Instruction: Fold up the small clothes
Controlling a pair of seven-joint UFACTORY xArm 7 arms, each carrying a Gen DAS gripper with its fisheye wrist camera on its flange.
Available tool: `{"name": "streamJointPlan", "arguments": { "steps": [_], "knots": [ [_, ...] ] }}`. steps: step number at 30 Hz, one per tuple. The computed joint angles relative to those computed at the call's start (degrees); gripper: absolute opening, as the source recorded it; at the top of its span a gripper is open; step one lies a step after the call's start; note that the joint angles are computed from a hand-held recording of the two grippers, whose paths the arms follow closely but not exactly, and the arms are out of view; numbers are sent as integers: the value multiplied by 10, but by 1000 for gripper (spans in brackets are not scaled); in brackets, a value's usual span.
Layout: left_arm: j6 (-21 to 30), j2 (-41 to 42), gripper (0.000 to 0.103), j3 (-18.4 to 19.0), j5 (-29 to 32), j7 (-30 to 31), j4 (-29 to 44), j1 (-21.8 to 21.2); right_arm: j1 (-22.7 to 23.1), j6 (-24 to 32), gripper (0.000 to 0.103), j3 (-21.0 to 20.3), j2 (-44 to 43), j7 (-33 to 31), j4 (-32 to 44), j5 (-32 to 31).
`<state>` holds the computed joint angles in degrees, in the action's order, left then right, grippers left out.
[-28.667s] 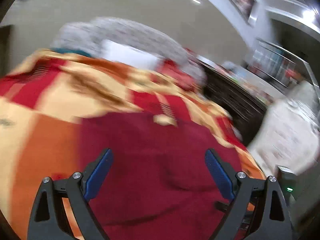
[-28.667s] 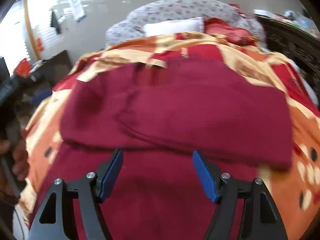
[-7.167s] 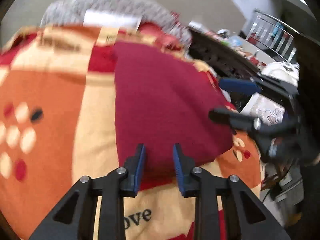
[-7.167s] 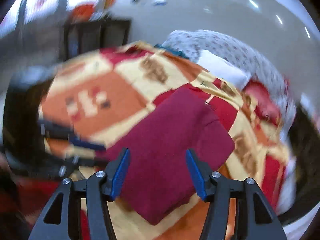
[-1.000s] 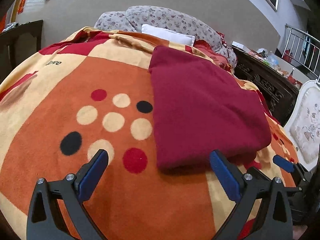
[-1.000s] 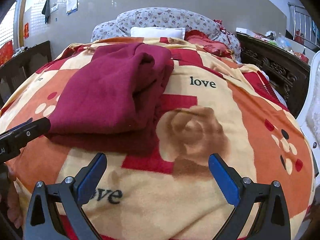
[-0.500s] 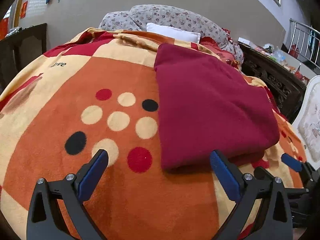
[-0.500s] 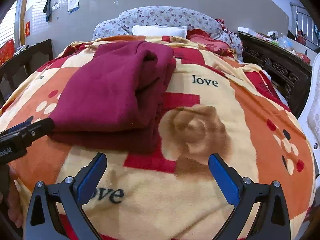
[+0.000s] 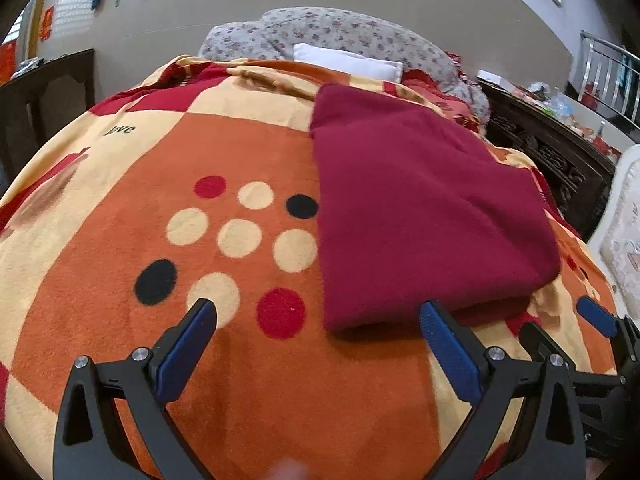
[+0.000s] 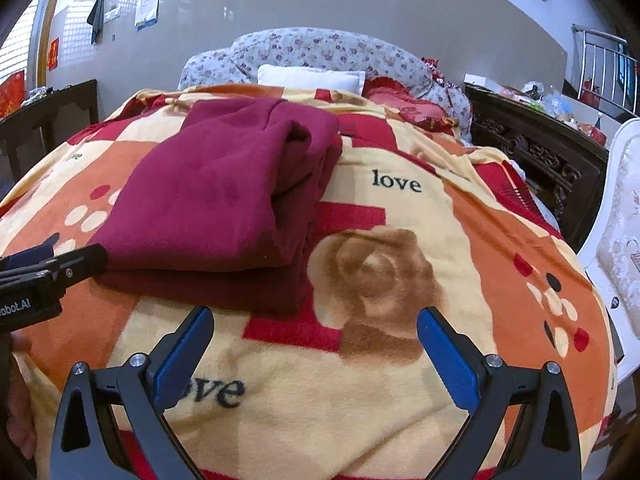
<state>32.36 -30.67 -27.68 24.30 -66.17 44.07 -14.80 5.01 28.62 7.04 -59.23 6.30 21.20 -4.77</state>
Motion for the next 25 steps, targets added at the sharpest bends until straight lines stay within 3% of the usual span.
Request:
{"name": "streamJointPlan", "arguments": {
  "steps": [2,11,16,20,25],
  "knots": [
    [3,-6,101,-2,4,3,0,-1,0,-5,103,-1,-6,1,-3,0],
    [132,-33,103,-53,50,9,48,5,4,-24,103,-7,-24,-1,-16,4],
    [116,-30,103,-31,19,44,45,-37,-1,-37,103,-5,-41,4,-26,5],
    [42,-31,103,16,-55,67,16,-81,0,-42,103,-6,-44,3,-28,6],
    [56,-38,103,-36,-17,54,35,-38,1,-50,103,-9,-50,0,-33,8]
  ]
}}
